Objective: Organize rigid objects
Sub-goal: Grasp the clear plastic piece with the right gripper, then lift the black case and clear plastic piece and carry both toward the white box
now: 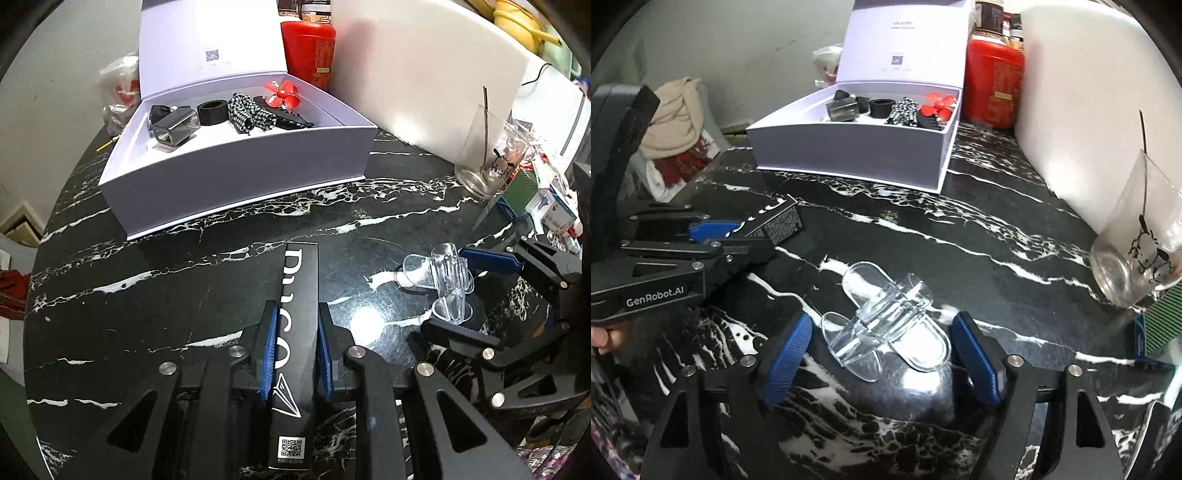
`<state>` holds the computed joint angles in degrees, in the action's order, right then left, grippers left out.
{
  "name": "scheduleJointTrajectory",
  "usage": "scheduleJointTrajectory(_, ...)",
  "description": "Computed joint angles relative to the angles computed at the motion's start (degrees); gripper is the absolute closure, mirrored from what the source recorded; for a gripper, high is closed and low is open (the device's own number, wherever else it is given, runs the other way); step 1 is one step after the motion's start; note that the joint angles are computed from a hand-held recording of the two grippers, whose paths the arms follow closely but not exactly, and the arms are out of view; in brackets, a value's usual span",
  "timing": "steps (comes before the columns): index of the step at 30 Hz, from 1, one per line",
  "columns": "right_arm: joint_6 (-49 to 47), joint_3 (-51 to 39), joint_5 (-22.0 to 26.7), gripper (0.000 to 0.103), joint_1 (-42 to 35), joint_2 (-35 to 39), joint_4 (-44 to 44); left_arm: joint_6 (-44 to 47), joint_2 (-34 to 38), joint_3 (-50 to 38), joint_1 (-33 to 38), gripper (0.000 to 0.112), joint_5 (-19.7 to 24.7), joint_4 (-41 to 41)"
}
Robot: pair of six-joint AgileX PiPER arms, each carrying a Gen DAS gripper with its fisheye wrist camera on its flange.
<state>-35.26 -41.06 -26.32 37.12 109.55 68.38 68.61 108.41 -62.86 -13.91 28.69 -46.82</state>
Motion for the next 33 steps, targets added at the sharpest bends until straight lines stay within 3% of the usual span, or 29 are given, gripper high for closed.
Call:
scheduleJointTrajectory(4,-6.5,-2.0,-0.9,0.025,0.5,0.7,7.5,-0.5,0.2,-0.3,0.2,0.092,-0.1,0.1)
scheduleJointTrajectory(5,-5.4,-1.6,-1.5,0.038,0.7,0.6,6.8,-0.5,0.3,-0.4,0.3,0.092,-0.1,0.0)
scheduleJointTrajectory(6,-3.5,-1.0,-1.6,0.042,0.5,0.3,5.3,-0.7,0.3,-0.3,0.4,0.092,-0.3,-0.1)
scheduleJointTrajectory(12,3.1,0.5,-0.2,0.043,-0.9,-0.6,-1.2,-3.2,0.5,-0.9,0.8,0.092,0.4,1.4)
scheduleJointTrajectory(16,13.6,2.7,1.8,0.043,-2.6,-2.1,-11.5,-5.2,0.8,-1.9,1.4,0.094,2.7,3.1)
scheduleJointTrajectory(33,11.9,7.9,-3.9,0.043,2.8,-7.8,-7.1,-2.0,-5.3,1.6,4.3,0.094,4.5,-3.1)
